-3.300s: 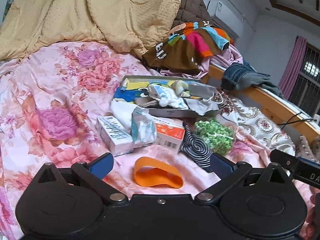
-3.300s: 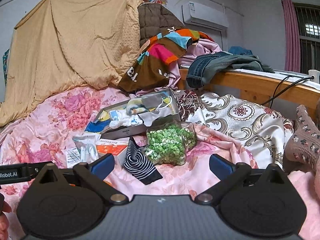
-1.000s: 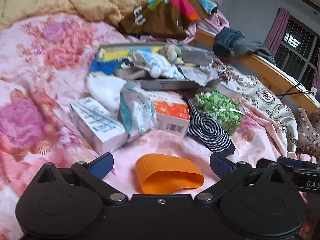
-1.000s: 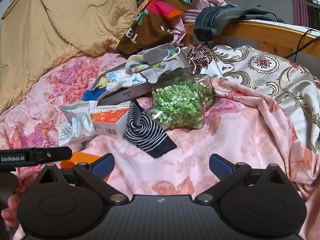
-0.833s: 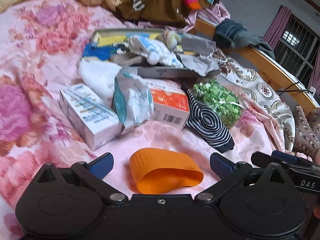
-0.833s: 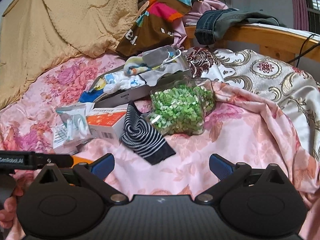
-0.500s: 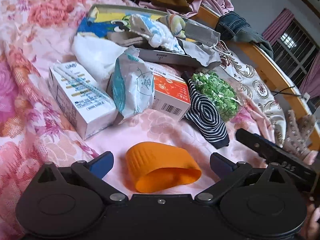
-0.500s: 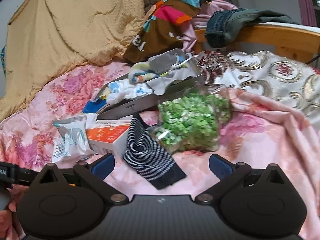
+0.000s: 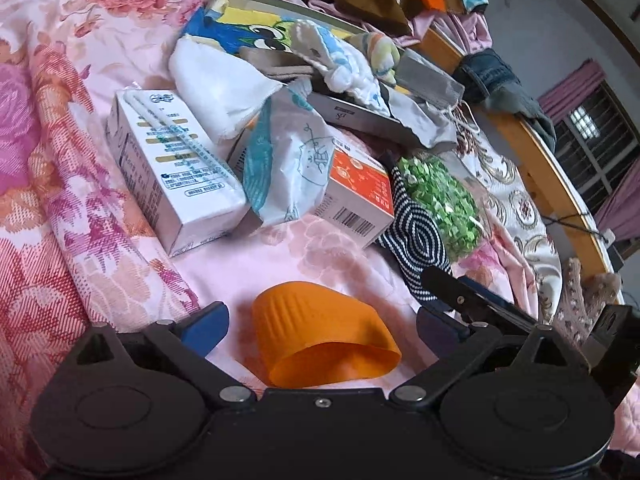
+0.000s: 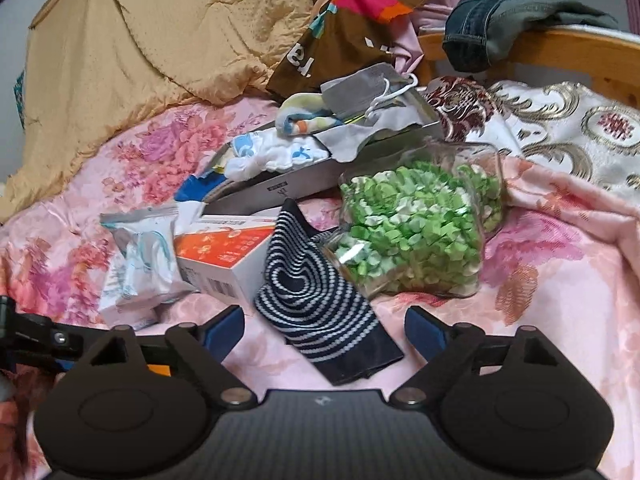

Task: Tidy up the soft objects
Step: 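Close the left tool on the orange band while the right tool grips the striped sock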

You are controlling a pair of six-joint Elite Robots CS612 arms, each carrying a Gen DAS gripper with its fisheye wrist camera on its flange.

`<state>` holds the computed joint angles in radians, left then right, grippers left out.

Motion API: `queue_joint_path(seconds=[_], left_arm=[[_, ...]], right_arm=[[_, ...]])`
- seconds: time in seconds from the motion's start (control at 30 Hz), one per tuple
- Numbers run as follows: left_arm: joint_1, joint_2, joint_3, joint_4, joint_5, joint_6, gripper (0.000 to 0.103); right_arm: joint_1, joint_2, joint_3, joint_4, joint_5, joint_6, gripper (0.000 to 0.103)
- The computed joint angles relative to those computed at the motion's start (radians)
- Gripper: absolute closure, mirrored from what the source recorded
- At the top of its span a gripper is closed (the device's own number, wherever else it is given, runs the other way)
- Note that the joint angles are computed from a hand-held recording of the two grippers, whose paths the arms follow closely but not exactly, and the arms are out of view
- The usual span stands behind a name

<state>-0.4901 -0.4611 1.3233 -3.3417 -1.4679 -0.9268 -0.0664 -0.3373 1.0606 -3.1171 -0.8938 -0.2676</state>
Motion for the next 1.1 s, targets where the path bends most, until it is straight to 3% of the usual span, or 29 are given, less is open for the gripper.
queue_joint_path(seconds=[0.1, 0.27, 0.43, 0.73, 0.8, 0.87, 0.93, 1.1], left_arm=[[-0.003, 0.002, 0.006, -0.022, 0.023, -0.029, 0.012], [-0.006, -0.002, 0.016, -0.028, 0.032, -0.064, 0.033], [-0.005, -0.006, 0.026, -0.044, 0.014, -0.090, 0.051], [-0.001, 0.002, 0.006, -0.011, -0.025, -0.070, 0.046], [-0.003, 0.001, 0.005, -0.001, -0.021, -0.056, 0.047], [-0.006, 0.000, 0.002, 0.012, -0.013, -0.038, 0.049], [-0.006, -0.003, 0.003, 0.026, -0.020, -0.027, 0.056], [-0.009, -0.012, 0.012, 0.026, -0.032, -0.057, 0.062]], right_arm=[[0.000, -0.001, -0.002, 0.026, 0.018, -0.015, 0.016], [-0.002, -0.006, 0.010, 0.045, 0.065, -0.028, 0.030], [-0.001, -0.007, 0.012, 0.072, 0.102, -0.052, 0.036], [-0.006, 0.044, -0.078, 0.092, 0.149, 0.107, 0.037], [-0.007, 0.052, -0.092, 0.101, 0.157, 0.132, 0.043], [-0.004, 0.052, -0.094, 0.111, 0.144, 0.126, 0.057], [-0.001, 0.050, -0.090, 0.121, 0.134, 0.110, 0.066], [0.009, 0.035, -0.060, 0.112, 0.100, 0.038, 0.077]])
